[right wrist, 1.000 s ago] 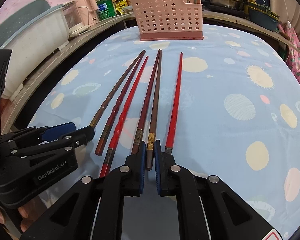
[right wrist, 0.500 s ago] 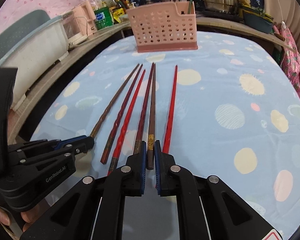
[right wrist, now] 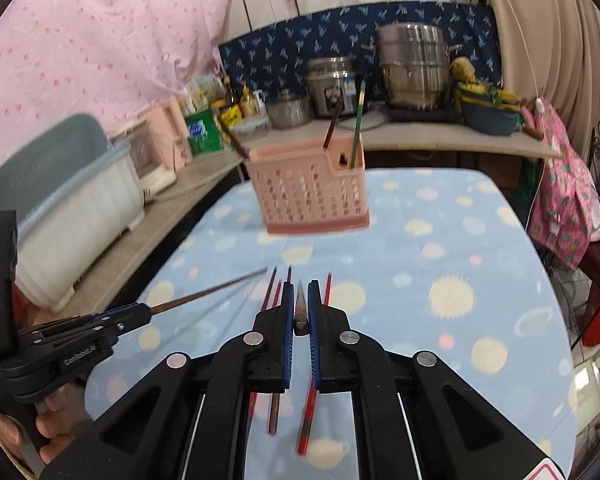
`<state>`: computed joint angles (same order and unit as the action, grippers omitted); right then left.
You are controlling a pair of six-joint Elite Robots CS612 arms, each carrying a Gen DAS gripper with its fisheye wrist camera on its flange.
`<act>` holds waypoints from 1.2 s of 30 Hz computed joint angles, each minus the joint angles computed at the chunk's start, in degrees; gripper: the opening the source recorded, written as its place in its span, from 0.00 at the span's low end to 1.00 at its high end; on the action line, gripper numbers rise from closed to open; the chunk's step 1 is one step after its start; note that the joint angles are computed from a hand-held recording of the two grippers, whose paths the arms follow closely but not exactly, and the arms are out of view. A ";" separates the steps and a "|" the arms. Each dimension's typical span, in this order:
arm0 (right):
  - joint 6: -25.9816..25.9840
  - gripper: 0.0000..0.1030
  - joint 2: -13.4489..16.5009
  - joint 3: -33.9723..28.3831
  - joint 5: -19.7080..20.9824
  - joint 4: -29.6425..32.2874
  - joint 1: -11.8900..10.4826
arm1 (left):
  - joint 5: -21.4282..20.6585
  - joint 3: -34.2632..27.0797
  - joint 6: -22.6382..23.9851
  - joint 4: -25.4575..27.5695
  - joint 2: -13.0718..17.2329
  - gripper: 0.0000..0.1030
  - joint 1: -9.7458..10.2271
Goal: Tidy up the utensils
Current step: 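Lift the brown chopsticks with both tools and lower them into the pink basket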
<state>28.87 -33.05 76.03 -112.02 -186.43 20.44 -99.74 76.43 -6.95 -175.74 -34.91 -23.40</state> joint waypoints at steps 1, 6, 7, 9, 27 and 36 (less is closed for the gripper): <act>-0.20 0.06 -0.14 -0.22 -0.22 -0.55 -0.22 | 0.16 -0.52 -0.18 -0.30 -0.04 0.07 0.03; -2.01 0.06 -0.19 -2.22 -1.46 -2.19 -0.95 | 1.00 -4.00 -0.77 -0.83 0.16 0.07 0.10; -2.23 0.06 -0.18 -2.73 -1.44 -2.26 -1.11 | 1.16 -4.95 -0.92 -0.58 0.29 0.07 0.11; -2.68 0.06 -0.08 -3.62 -1.47 -2.39 -1.36 | 1.01 -6.74 -1.19 0.28 0.56 0.07 0.19; -6.58 0.06 3.11 -18.06 0.11 -7.71 -4.39 | 1.83 -24.92 -5.59 -4.64 5.21 0.07 -0.30; -8.06 0.06 10.18 -34.20 2.28 -1.98 -6.52 | 5.24 -42.50 -5.83 1.89 13.46 0.07 -0.87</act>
<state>20.81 -22.87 41.84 -109.74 -188.40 13.92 -94.51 33.93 -12.78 -173.86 -21.46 -24.26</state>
